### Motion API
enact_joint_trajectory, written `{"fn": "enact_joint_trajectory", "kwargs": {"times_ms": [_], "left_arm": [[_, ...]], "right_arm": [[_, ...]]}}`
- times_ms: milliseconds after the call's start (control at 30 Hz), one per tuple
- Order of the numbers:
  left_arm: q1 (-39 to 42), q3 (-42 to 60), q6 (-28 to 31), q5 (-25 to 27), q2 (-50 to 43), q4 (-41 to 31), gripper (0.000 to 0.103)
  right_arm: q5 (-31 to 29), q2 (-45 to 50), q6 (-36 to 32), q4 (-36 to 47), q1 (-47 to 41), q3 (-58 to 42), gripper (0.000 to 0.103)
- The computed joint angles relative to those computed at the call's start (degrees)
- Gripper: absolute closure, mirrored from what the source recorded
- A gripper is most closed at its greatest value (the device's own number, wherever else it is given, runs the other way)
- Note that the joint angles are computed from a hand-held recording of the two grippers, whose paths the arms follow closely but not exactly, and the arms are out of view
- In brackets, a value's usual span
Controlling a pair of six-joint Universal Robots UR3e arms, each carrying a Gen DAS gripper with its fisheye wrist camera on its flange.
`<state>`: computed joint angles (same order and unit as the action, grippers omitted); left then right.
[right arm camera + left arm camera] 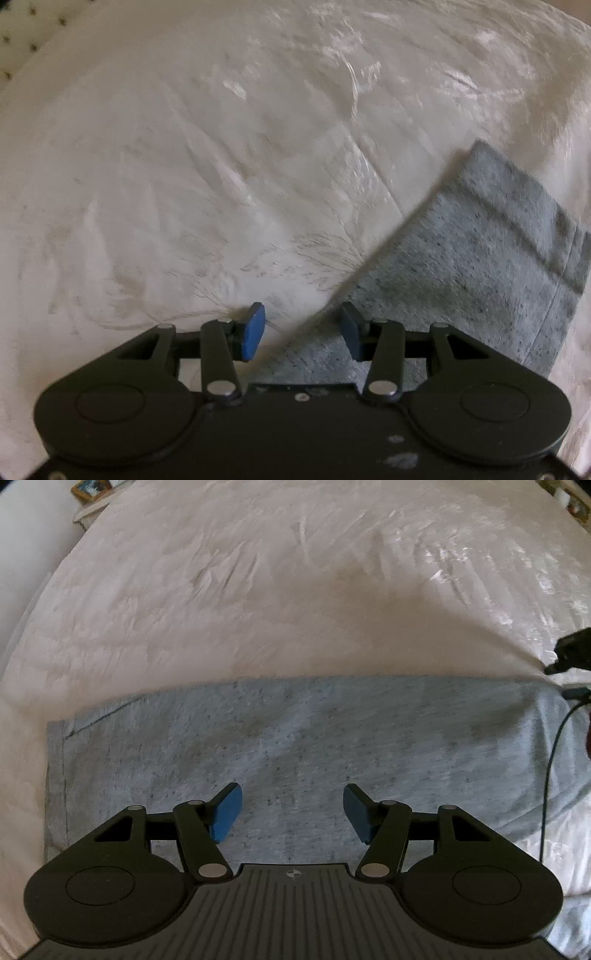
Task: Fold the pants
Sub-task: 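Grasp the cuff of one sweatpants leg with the right gripper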
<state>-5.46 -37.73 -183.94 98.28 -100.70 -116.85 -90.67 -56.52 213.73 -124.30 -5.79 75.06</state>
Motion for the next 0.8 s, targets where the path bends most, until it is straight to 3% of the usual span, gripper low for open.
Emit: {"fn": "enact_joint_trajectory", "kwargs": {"times_ms": [67,100,267,433,667,800], "left_arm": [[0.68,-0.78,0.01,-0.32,0.47,0.02,0.044],[0.87,-1.00,-0.05,-0.48,0.63,0.07,0.044],[1.02,-0.13,-0.29,-1.87,0.30,0.50,0.044],[1.59,6.84,-1.57,-5.30,-4.12,-1.19,0.044],[3.05,16.65,-5.61,-12.05,-12.53,-0.81,0.044],[3.22,15.70,-8.16,-13.50,-14.28,1.89,0.044]], "right_arm": [[-1.15,-0.75,-0.80,0.58,0.73,0.74,0.076],[-1.24,-1.53,-1.68,0.89,0.93,1.58,0.101],[3.19,-13.88,-4.75,-4.48,-2.02,17.51,0.101],[7.03,-27.15,-7.35,-5.50,-6.23,30.59,0.101],[8.75,-40.73,-10.34,-2.70,-8.17,40.61,0.101],[9.63,-43.23,-10.49,-2.63,-8.92,43.15,0.101]]}}
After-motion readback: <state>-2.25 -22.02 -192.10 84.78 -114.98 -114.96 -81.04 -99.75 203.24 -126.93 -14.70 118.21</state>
